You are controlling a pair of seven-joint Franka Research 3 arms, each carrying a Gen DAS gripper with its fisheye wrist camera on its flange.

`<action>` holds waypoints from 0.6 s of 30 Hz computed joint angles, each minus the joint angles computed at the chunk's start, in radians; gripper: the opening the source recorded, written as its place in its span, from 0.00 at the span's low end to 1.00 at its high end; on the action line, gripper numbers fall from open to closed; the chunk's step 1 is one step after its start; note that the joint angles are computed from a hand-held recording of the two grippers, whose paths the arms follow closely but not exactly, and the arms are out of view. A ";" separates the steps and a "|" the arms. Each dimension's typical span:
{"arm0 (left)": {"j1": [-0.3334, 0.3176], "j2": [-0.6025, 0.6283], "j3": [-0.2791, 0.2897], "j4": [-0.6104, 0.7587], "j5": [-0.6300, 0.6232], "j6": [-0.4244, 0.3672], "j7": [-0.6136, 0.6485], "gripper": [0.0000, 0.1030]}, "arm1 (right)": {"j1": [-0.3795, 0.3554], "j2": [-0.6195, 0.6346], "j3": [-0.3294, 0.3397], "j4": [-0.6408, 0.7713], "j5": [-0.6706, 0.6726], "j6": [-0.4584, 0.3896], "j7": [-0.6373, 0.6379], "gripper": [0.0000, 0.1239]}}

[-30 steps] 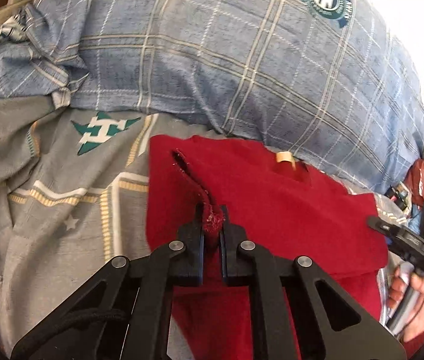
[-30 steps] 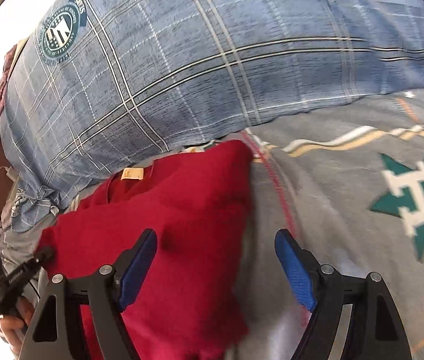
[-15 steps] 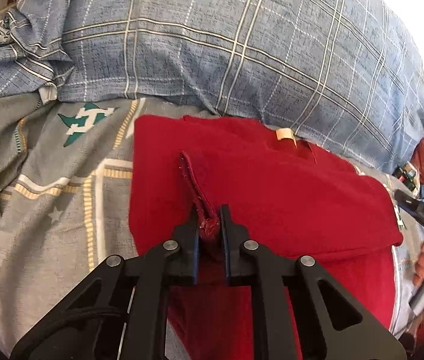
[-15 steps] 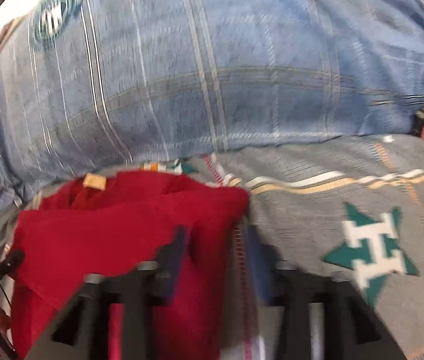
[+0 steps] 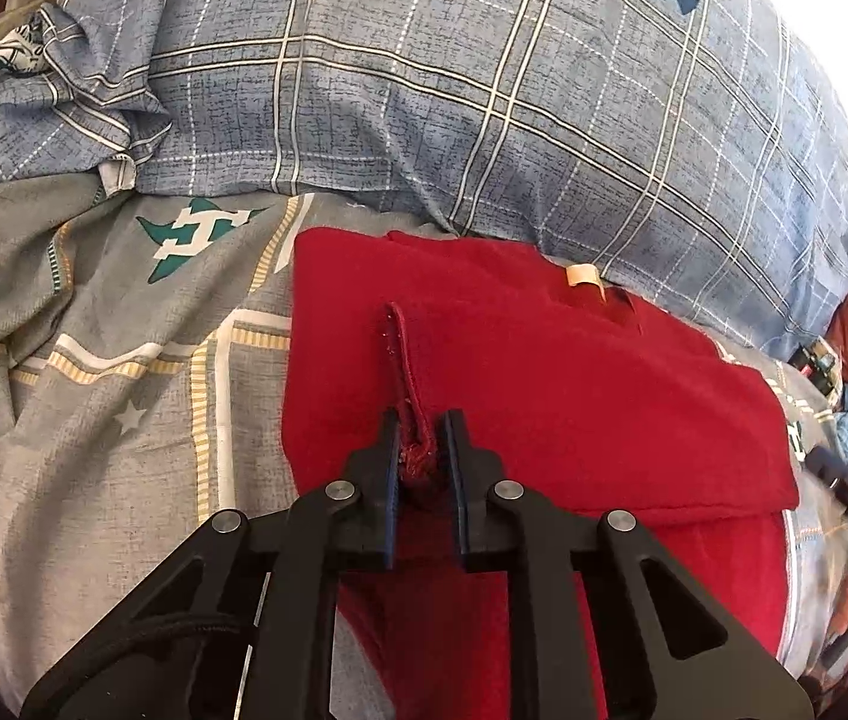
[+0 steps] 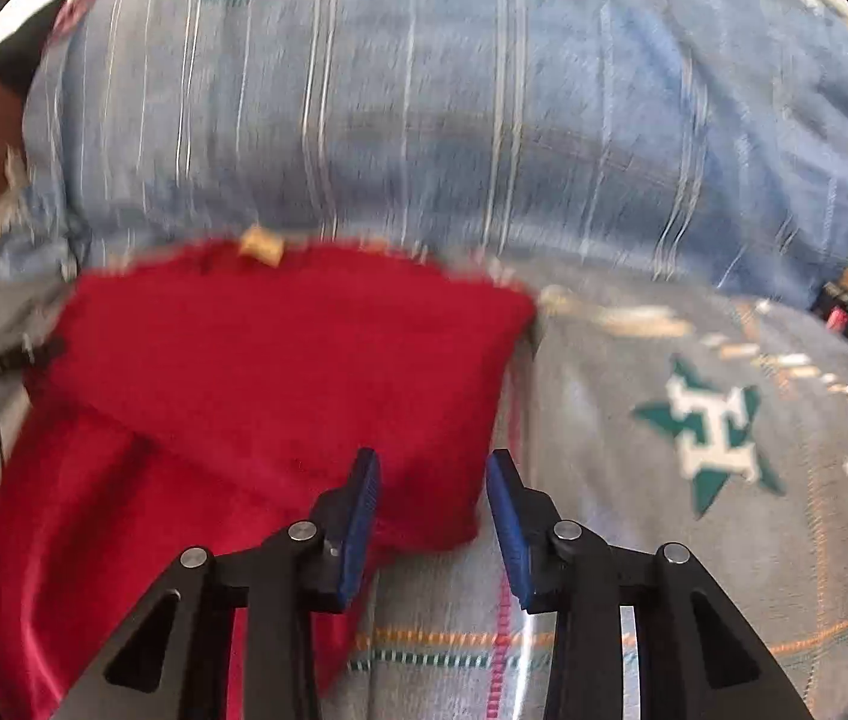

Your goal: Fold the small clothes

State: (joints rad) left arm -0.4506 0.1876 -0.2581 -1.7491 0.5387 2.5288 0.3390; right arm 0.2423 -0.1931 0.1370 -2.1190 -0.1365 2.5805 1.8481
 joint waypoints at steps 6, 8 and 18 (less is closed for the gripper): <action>-0.017 0.014 0.004 0.027 0.043 -0.050 0.001 0.13 | 0.014 0.148 -0.001 0.154 -0.015 0.030 0.049 0.29; -0.018 0.017 0.004 0.032 0.047 -0.057 0.002 0.14 | 0.032 0.205 -0.017 0.204 -0.008 0.002 0.058 0.29; -0.030 0.034 0.006 0.066 0.062 -0.117 0.016 0.34 | 0.103 0.316 -0.086 0.344 -0.072 -0.086 0.136 0.29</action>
State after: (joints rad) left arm -0.4808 0.2221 -0.2518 -1.6835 0.6007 2.4118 0.3550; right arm 0.3456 0.1232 0.0511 -1.7754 -0.2086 2.4943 1.9844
